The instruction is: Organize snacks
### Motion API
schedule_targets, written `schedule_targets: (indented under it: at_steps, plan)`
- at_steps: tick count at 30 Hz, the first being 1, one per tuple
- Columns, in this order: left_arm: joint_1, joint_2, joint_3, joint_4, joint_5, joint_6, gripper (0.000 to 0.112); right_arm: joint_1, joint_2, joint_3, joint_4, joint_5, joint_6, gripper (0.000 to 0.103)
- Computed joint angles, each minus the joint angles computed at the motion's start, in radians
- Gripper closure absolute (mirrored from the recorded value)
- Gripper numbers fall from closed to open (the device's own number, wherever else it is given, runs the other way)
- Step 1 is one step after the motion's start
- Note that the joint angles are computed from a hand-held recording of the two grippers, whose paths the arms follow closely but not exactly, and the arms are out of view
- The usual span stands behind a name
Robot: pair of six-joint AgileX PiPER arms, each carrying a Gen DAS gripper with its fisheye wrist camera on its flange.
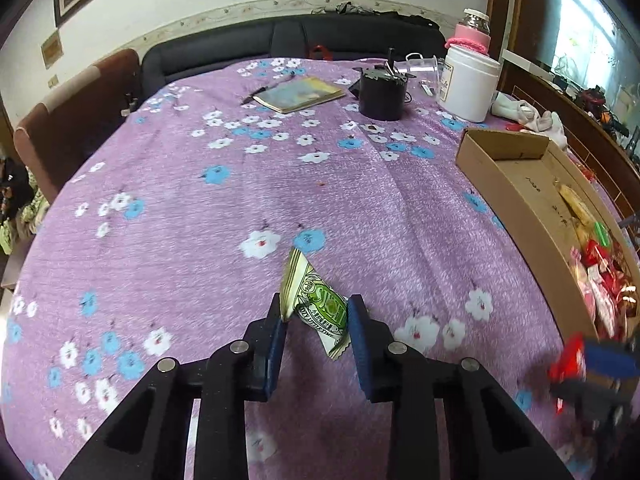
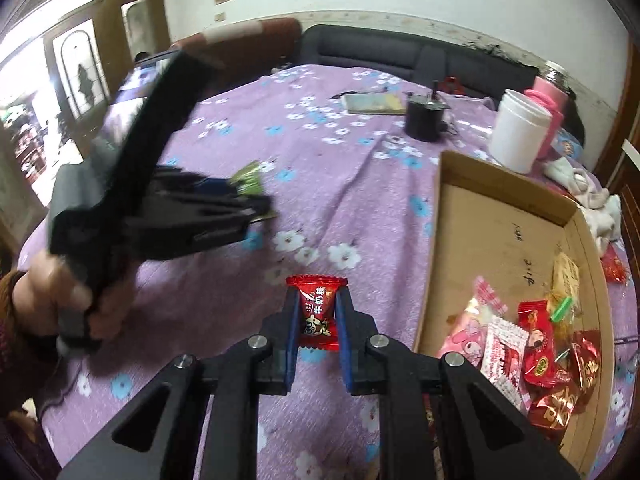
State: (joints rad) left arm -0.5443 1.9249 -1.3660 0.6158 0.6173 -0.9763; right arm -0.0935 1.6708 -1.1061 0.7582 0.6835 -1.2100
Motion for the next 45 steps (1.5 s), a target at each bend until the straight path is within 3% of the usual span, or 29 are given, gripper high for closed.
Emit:
schedule_targets:
  at_steps: [7, 13, 18, 45]
  plan:
    - [-0.057, -0.087, 0.112, 0.076, 0.012, -0.101, 0.081, 0.021, 0.008, 0.009, 0.007, -0.051, 0.068, 0.087]
    - [-0.163, -0.157, 0.219, 0.289, 0.062, -0.35, 0.081, 0.033, 0.007, 0.019, 0.043, -0.076, 0.062, 0.087]
    - [-0.199, -0.167, 0.239, 0.388, 0.089, -0.445, 0.081, 0.032, 0.007, 0.023, 0.055, -0.086, 0.069, 0.087]
    - [-0.275, -0.143, 0.242, 0.556, 0.203, -0.573, 0.081, 0.026, -0.014, 0.04, 0.098, -0.097, 0.041, 0.087]
